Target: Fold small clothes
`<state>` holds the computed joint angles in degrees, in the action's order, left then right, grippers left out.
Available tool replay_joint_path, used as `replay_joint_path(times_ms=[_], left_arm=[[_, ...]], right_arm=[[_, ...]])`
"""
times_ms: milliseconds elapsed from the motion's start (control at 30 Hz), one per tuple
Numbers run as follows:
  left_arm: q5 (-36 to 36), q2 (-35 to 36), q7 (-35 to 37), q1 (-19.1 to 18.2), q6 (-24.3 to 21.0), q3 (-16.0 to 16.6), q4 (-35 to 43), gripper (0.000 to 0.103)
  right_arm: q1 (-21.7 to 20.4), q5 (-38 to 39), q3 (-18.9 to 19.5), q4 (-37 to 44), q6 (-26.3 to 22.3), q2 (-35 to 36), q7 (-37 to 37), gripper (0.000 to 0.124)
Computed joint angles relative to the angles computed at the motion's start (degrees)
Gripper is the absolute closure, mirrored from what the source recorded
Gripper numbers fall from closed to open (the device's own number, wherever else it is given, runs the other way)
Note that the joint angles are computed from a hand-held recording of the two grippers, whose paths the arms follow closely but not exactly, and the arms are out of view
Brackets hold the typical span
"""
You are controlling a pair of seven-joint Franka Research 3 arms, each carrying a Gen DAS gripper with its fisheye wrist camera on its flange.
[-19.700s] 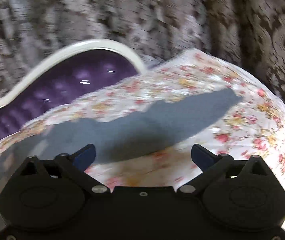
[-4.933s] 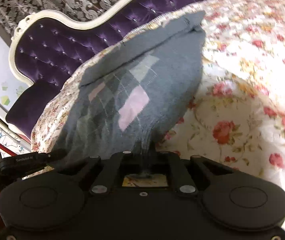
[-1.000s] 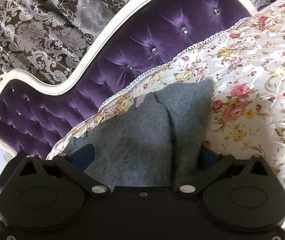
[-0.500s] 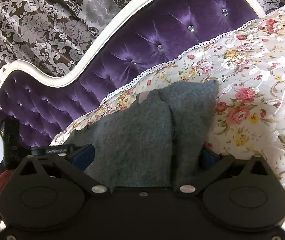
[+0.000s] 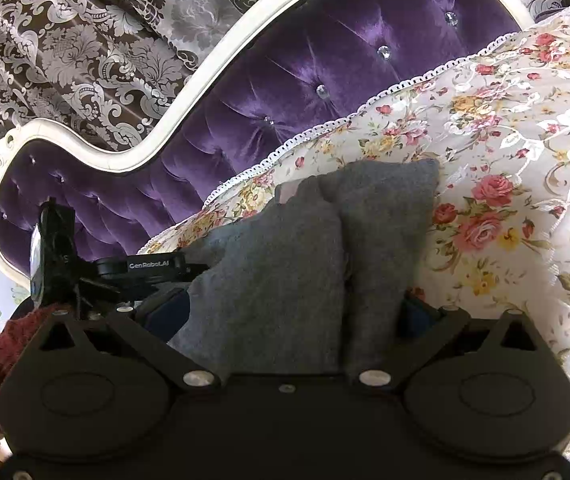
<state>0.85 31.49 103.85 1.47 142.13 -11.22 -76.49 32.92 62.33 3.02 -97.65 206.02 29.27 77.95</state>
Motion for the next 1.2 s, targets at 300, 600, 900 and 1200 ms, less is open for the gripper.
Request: replay_joint_path(times_ms=[300,600,900,1200], left_arm=[[-0.15,-0.26,0.67,0.35,1.91,-0.28,-0.95,0.0],[-0.92,-0.4,2.78,1.01,0.71,-0.98,-0.03,0.002],[-16.52,-13.95,18.52,7.97,7.01,-5.4,-17.91,0.002],[-24.01,-19.88,27.62,6.19,8.0,-1.31,-27.83,0.0]], right_arm=[[0.23,1.14,-0.1,0.61,-0.07,0.23,-1.44,0.021],[0.17,1.38,-0.11,0.8,-0.44,0.23,-2.12,0.021],[0.01,0.33,-0.08,0.38,-0.66,0.02,-0.91,0.021],[0.35,0.28,-0.5,0.29,-0.79,-0.05,-0.66,0.021]])
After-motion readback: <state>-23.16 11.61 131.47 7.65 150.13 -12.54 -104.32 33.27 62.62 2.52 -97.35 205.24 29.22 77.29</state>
